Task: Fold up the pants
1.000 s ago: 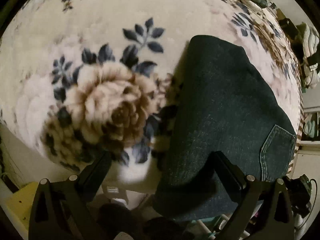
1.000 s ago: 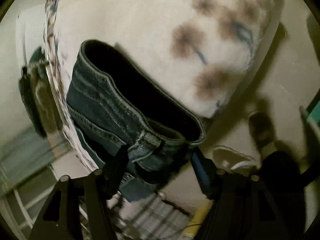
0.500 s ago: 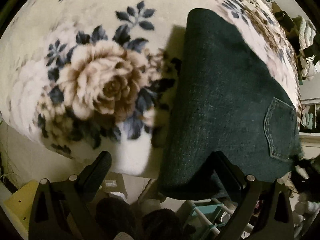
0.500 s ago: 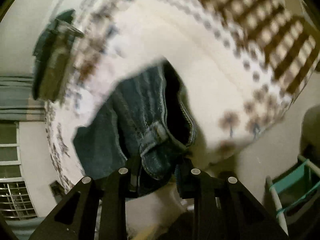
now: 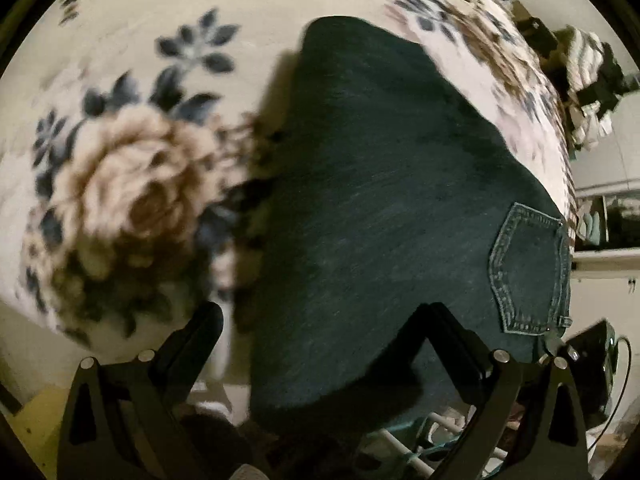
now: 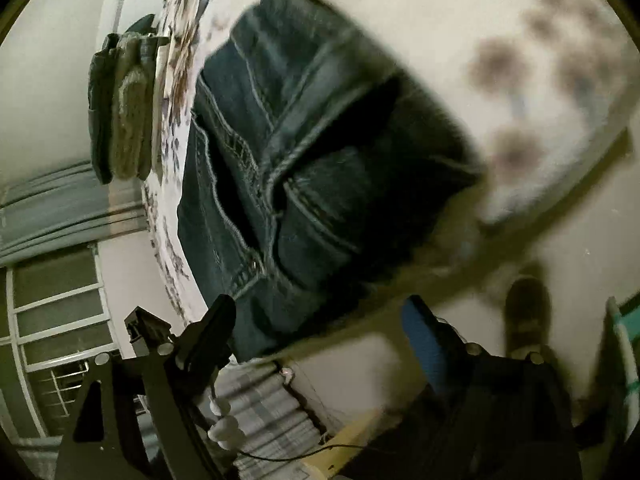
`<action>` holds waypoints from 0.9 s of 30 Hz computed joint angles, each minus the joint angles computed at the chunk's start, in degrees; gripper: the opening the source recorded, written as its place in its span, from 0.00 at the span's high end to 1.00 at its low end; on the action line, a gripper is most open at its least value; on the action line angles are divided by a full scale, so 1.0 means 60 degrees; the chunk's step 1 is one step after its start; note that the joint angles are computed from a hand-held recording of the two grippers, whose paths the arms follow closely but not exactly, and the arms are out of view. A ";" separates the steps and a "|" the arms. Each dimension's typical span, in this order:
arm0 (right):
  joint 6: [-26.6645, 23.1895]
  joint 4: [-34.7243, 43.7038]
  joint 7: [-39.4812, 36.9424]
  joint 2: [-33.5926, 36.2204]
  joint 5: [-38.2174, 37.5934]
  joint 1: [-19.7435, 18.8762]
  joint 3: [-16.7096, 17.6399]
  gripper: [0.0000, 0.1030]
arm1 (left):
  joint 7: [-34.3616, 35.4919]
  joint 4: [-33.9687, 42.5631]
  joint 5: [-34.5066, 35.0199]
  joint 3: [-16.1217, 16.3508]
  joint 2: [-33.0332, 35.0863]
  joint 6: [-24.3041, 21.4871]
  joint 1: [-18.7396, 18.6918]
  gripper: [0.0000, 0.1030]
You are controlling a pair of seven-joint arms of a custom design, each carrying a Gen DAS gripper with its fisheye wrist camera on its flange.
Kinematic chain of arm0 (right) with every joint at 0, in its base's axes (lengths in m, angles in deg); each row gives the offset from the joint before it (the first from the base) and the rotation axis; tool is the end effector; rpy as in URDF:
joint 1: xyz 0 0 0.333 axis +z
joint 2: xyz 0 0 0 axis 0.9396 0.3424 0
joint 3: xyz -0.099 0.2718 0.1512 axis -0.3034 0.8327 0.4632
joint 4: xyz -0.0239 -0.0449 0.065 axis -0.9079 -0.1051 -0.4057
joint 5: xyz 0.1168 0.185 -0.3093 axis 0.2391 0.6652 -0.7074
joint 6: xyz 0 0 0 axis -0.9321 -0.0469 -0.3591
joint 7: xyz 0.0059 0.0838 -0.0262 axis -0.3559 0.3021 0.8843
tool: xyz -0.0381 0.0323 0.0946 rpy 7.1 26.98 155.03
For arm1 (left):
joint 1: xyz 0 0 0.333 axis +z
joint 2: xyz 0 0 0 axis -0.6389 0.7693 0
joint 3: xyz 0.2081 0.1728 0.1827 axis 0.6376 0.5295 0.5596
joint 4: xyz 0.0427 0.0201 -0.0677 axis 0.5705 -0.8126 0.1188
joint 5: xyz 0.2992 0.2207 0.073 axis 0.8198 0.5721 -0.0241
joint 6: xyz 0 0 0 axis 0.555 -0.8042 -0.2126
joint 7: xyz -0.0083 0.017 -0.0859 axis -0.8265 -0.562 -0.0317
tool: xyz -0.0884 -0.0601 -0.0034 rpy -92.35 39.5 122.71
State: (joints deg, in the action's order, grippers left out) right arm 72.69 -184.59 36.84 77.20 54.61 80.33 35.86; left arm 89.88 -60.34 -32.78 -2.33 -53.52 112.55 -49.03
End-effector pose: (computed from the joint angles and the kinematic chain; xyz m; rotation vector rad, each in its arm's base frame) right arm 0.6053 0.2185 0.4535 -1.2166 2.0640 0.8294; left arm 0.5511 -0.2116 0.6088 2.4544 -1.6369 0.5301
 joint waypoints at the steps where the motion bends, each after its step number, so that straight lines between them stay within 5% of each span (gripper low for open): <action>1: 0.0115 -0.0052 -0.0119 0.0019 0.0057 0.0011 0.0016 0.15 | 0.0055 0.0060 0.0012 -0.0016 0.0082 0.0065 -0.0017 0.00; 4: 0.0648 0.0288 -0.0402 0.0491 0.0593 0.0030 0.0204 0.00 | 0.0193 0.0248 -0.0051 0.0010 0.0274 0.0121 0.0006 0.00; 8: 0.1311 0.0309 -0.0970 0.0378 0.1075 0.0074 0.0388 0.01 | 0.0197 0.0228 -0.0069 0.0010 0.0325 0.0298 -0.0013 0.00; 12: 0.1168 0.0922 0.0063 0.0795 -0.0369 0.0355 0.0249 0.01 | 0.0271 0.0062 -0.0084 0.0014 0.0216 0.0401 -0.0005 0.00; 17: 0.2143 0.1168 -0.0053 0.1010 0.0419 0.0209 0.0675 0.00 | 0.0282 -0.0016 -0.0204 0.0025 0.0215 0.0586 0.0015 0.00; 25: 0.2988 0.1390 -0.0224 0.1356 0.0931 0.0214 0.0950 0.03 | 0.0440 -0.0203 -0.0404 0.0044 0.0239 0.1219 0.0065 0.00; 27: 0.2821 0.1549 0.0530 0.1358 -0.0126 0.0472 0.0705 0.17 | 0.0233 -0.0211 -0.0345 0.0046 0.0254 0.1394 0.0050 0.00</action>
